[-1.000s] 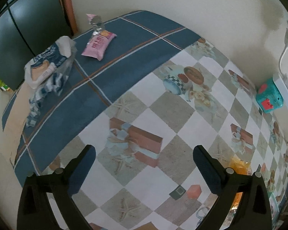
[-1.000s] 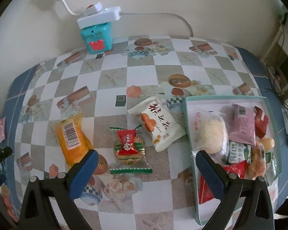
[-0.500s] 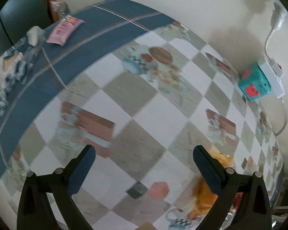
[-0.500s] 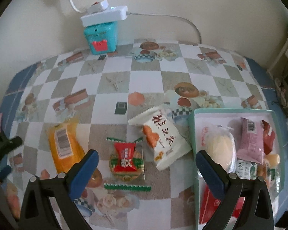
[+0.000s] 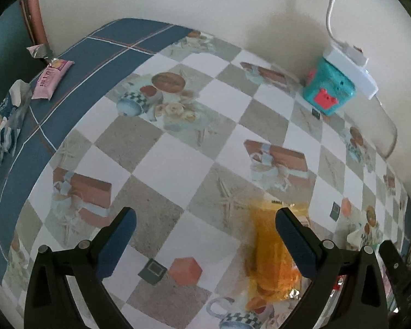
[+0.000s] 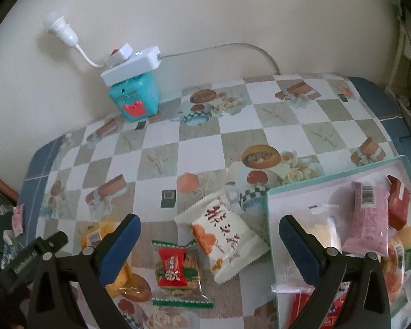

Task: Organize snacks
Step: 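Close the left tool on the orange bread bag while the right tool grips the white rice-cracker bag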

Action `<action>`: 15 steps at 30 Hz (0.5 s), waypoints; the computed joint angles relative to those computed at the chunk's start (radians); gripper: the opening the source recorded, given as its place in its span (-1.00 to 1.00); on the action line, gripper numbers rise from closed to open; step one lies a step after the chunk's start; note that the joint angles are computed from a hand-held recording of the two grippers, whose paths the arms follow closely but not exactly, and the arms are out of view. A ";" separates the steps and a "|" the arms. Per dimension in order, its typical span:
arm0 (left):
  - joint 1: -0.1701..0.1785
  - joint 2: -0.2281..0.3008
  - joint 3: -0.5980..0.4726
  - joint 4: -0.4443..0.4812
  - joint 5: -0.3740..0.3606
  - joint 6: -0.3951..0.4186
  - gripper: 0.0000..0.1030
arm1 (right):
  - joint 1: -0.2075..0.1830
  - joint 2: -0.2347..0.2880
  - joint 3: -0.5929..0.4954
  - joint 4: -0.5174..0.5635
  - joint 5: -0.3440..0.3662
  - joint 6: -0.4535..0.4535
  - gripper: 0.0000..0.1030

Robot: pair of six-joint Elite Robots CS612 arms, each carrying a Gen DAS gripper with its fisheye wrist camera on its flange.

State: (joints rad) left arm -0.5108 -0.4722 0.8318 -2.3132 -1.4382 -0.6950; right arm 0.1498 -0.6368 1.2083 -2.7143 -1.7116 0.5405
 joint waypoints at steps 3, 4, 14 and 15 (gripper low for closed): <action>0.006 0.008 -0.004 -0.035 -0.067 0.000 0.96 | -0.002 0.001 0.004 -0.020 0.003 -0.012 0.99; 0.004 0.006 0.003 -0.047 -0.075 0.007 0.96 | -0.003 0.001 0.005 -0.027 0.009 -0.014 0.98; -0.013 0.020 -0.024 -0.086 -0.106 0.078 0.85 | -0.011 0.016 0.000 -0.043 0.075 -0.070 0.59; -0.016 0.025 -0.035 -0.077 -0.110 0.093 0.79 | -0.011 0.017 0.000 -0.041 0.077 -0.069 0.59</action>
State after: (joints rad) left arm -0.5269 -0.4476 0.7970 -2.3906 -1.5477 -0.6016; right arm 0.1385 -0.6200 1.2087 -2.7551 -1.6343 0.4719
